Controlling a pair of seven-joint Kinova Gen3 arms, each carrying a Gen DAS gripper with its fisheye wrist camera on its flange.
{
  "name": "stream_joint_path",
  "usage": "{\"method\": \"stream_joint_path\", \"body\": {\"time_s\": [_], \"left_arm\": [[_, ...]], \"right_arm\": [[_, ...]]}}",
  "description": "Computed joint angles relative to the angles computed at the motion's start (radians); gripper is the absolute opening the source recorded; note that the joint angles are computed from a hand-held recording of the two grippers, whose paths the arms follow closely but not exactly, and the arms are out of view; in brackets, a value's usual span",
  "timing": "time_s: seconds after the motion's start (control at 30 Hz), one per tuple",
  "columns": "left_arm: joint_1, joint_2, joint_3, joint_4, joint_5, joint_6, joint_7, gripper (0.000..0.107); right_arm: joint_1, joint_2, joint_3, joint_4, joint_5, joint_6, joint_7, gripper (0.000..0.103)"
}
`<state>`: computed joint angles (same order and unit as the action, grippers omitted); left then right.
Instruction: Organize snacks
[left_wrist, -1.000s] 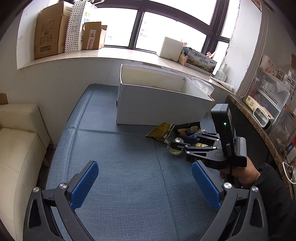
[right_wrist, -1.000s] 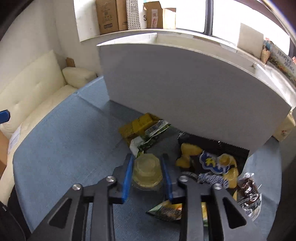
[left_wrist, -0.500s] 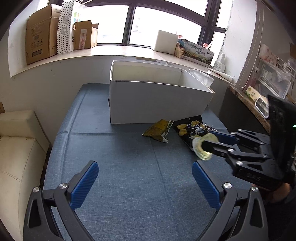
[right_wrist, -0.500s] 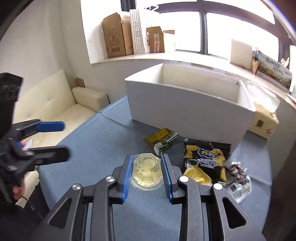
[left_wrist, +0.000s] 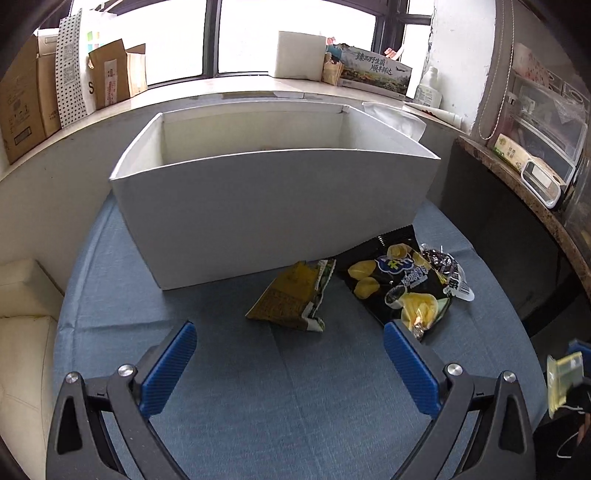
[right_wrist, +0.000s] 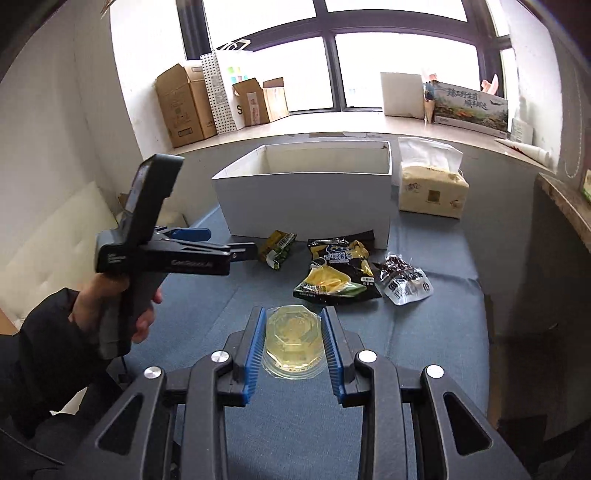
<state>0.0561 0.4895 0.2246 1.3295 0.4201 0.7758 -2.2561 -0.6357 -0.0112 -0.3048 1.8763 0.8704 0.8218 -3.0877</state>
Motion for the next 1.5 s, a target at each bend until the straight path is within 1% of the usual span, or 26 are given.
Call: {"method": "stream_joint_path", "body": {"time_s": [0.07,0.13,0.2,0.27,0.3,0.33,0.37,0.43,0.5,0.53,0.63,0.77,0.93,1.0,1.03,1.07,1.1,1.13,1.2,1.23,1.27,1.3,1.37,1.43,1.47,1.5], "left_arm": [[0.059,0.032,-0.032,-0.044,-0.062,-0.005,0.050,0.103],[0.073,0.064,-0.025,-0.078,-0.083,-0.002,0.054,0.103],[0.101,0.097,-0.035,-0.125,-0.117,0.020,0.082,0.103],[0.109,0.123,-0.027,-0.152,-0.132,0.029,0.081,0.096],[0.118,0.131,-0.030,-0.160,-0.146,0.031,0.092,0.078],[0.141,0.140,-0.052,-0.174,-0.171,0.039,0.119,0.046],[0.150,0.143,-0.060,-0.178,-0.184,0.040,0.130,0.047],[0.138,0.126,-0.040,-0.147,-0.190,0.011,0.110,0.045],[0.138,0.096,-0.040,-0.101,-0.199,-0.034,0.105,0.044],[0.132,0.085,-0.036,-0.089,-0.199,-0.040,0.102,0.044],[0.079,0.043,0.001,-0.042,-0.154,-0.049,0.060,0.044],[0.005,-0.049,0.035,0.055,-0.073,-0.069,-0.031,0.044],[-0.074,-0.170,0.034,0.148,0.060,-0.036,-0.135,0.043],[-0.074,-0.202,0.011,0.149,0.077,0.000,-0.128,0.043],[-0.071,-0.210,-0.009,0.140,0.093,0.025,-0.128,0.042],[-0.086,-0.219,-0.011,0.138,0.123,0.041,-0.144,0.042],[-0.100,-0.221,-0.011,0.137,0.151,0.053,-0.165,0.040],[-0.095,-0.220,-0.022,0.124,0.168,0.058,-0.169,0.035],[-0.108,-0.223,-0.033,0.112,0.203,0.073,-0.191,0.032],[-0.111,-0.220,-0.037,0.100,0.217,0.080,-0.196,0.029],[-0.109,-0.219,-0.042,0.091,0.224,0.071,-0.200,0.026],[-0.102,-0.215,-0.049,0.074,0.214,0.068,-0.195,0.018],[-0.101,-0.192,-0.056,0.035,0.212,0.089,-0.173,0.012],[-0.125,-0.176,-0.034,0.026,0.221,0.112,-0.203,0.012],[-0.110,-0.178,-0.049,0.037,0.213,0.100,-0.208,0.016],[-0.099,-0.172,-0.057,0.038,0.201,0.101,-0.207,0.038]], "right_arm": [[-0.003,-0.004,-0.004,0.010,-0.003,0.012,-0.017,0.033],[-0.002,-0.023,-0.008,0.036,-0.002,0.005,-0.050,0.033],[0.006,-0.030,-0.013,0.049,0.000,0.004,-0.070,0.033],[0.015,-0.036,-0.015,0.058,-0.004,-0.004,-0.078,0.033],[0.018,-0.038,-0.017,0.063,-0.001,-0.007,-0.086,0.033],[0.022,-0.041,-0.018,0.066,-0.003,-0.014,-0.086,0.033],[0.025,-0.041,-0.020,0.066,-0.004,-0.014,-0.087,0.033],[0.028,-0.042,-0.024,0.066,0.001,-0.011,-0.090,0.033],[0.032,-0.042,-0.026,0.069,0.005,-0.015,-0.097,0.033],[0.033,-0.041,-0.026,0.068,0.007,-0.014,-0.099,0.033],[0.038,-0.043,-0.024,0.076,0.009,-0.035,-0.114,0.033],[0.042,-0.032,-0.020,0.065,0.006,-0.042,-0.100,0.033],[0.052,-0.020,-0.003,0.053,0.028,-0.089,-0.097,0.033],[0.059,-0.012,0.008,0.040,0.037,-0.111,-0.085,0.033],[0.061,-0.006,0.014,0.029,0.040,-0.118,-0.075,0.033],[0.065,-0.002,0.021,0.020,0.044,-0.132,-0.062,0.033],[0.069,0.003,0.028,0.012,0.054,-0.144,-0.057,0.033],[0.074,0.008,0.037,0.002,0.056,-0.160,-0.043,0.033],[0.088,0.026,0.058,-0.034,0.029,-0.183,0.021,0.033],[0.094,0.036,0.069,-0.053,0.023,-0.192,0.048,0.033],[0.103,0.045,0.082,-0.069,0.013,-0.215,0.080,0.033],[0.113,0.057,0.088,-0.092,0.003,-0.222,0.112,0.033],[0.108,0.085,0.109,-0.147,-0.022,-0.194,0.171,0.033],[0.100,0.091,0.127,-0.164,-0.015,-0.204,0.179,0.033],[0.097,0.092,0.133,-0.167,-0.016,-0.210,0.181,0.033],[0.091,0.093,0.137,-0.168,-0.010,-0.207,0.177,0.033]]}}
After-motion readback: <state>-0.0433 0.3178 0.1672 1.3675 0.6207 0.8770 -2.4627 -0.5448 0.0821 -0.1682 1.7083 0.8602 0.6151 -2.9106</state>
